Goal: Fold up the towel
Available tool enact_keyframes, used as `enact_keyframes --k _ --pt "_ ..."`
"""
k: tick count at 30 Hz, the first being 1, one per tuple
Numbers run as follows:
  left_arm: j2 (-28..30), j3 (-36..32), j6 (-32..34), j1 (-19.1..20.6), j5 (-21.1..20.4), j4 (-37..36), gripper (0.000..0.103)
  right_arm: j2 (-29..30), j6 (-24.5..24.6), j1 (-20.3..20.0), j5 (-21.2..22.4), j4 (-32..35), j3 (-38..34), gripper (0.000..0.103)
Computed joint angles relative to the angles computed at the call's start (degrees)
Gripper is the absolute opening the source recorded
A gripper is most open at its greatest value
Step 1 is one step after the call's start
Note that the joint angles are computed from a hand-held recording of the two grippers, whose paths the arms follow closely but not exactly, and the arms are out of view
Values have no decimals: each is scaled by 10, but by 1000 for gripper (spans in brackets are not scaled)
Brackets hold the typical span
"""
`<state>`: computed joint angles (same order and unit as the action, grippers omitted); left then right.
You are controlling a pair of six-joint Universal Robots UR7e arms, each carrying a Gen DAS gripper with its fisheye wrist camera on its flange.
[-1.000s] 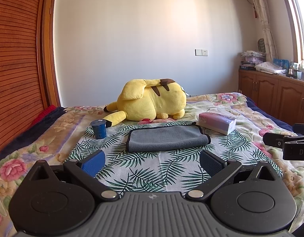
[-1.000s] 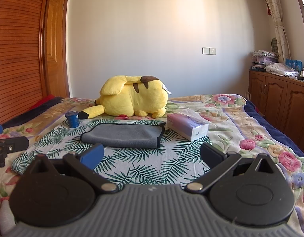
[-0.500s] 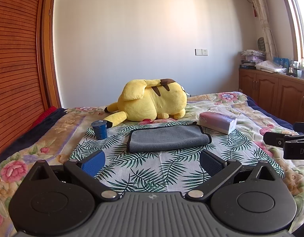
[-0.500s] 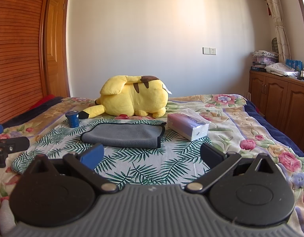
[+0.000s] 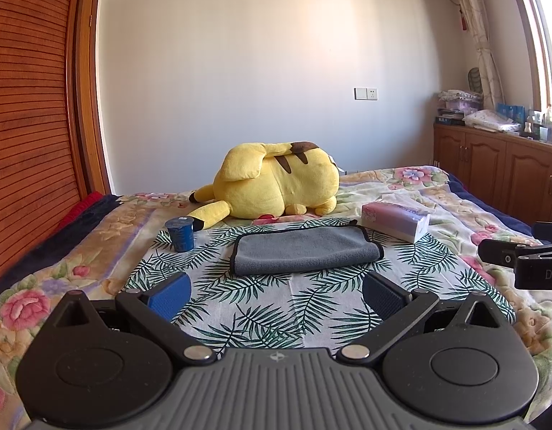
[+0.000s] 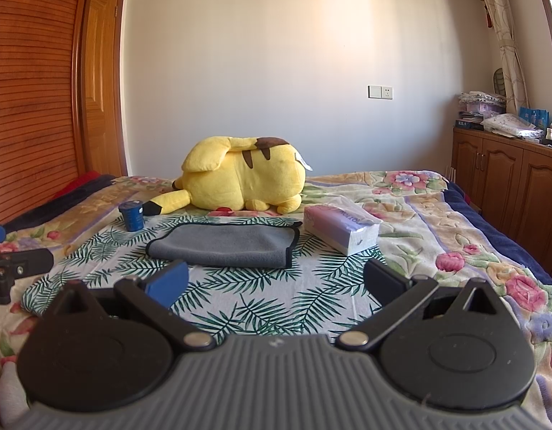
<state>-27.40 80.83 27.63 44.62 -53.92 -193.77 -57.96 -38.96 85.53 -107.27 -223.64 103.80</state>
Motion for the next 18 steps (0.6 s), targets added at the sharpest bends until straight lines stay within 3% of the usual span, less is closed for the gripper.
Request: enact_keyframes --k 18 --pt "0 3 4 0 0 -1 87 0 0 0 0 0 0 103"
